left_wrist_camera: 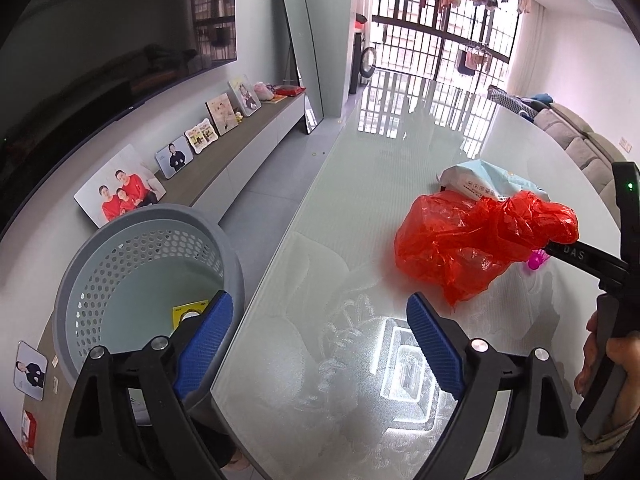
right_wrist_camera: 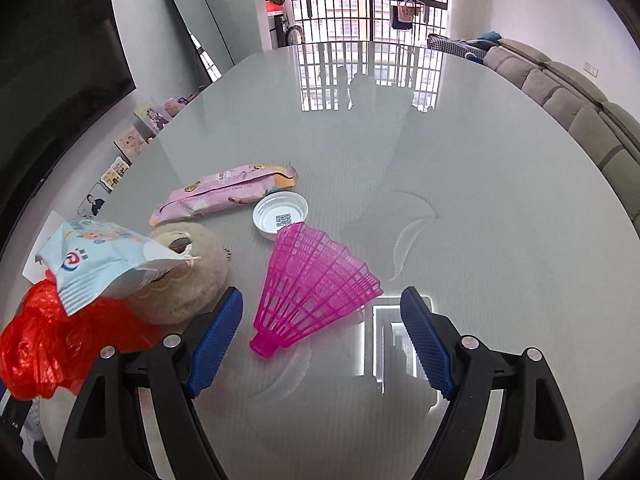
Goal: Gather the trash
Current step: 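Close the right tool on the pink shuttlecock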
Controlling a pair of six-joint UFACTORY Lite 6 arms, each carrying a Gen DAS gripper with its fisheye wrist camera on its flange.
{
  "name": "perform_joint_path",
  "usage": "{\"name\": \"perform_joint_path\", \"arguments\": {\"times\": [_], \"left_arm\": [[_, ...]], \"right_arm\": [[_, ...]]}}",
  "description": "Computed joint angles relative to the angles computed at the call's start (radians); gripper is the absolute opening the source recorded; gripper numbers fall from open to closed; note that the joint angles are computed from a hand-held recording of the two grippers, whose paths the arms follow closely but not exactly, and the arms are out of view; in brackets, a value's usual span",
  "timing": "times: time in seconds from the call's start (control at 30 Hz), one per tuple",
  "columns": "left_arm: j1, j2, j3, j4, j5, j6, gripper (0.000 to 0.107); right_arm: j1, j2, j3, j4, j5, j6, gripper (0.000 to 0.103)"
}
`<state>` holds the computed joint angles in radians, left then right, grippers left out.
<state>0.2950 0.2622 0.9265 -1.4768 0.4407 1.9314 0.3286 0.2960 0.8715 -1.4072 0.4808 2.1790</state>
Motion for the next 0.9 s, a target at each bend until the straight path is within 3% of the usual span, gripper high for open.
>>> {"name": "perform_joint_path", "arguments": {"times": [0.3,0.4,0.9], "left_arm": [[-0.022,-0.005,-0.003,0.012,-0.011,-0.018,0.087],[-0.024,-0.023,-0.015,0.022,-0.007,-0.031,0.087],[-0.058,-0.101,-0.067,0.064,-0.012,-0.090,0.090]], "right_arm": [[-0.039,0.025,0.002,-0.061,-0.037,0.041,0.077],[-0.033,0.014,-0.003,-0.067,-0.036,0.031,0.063],[-0.022,-0.179,-0.181,-0.189,-0.080,0.119,0.050]]}}
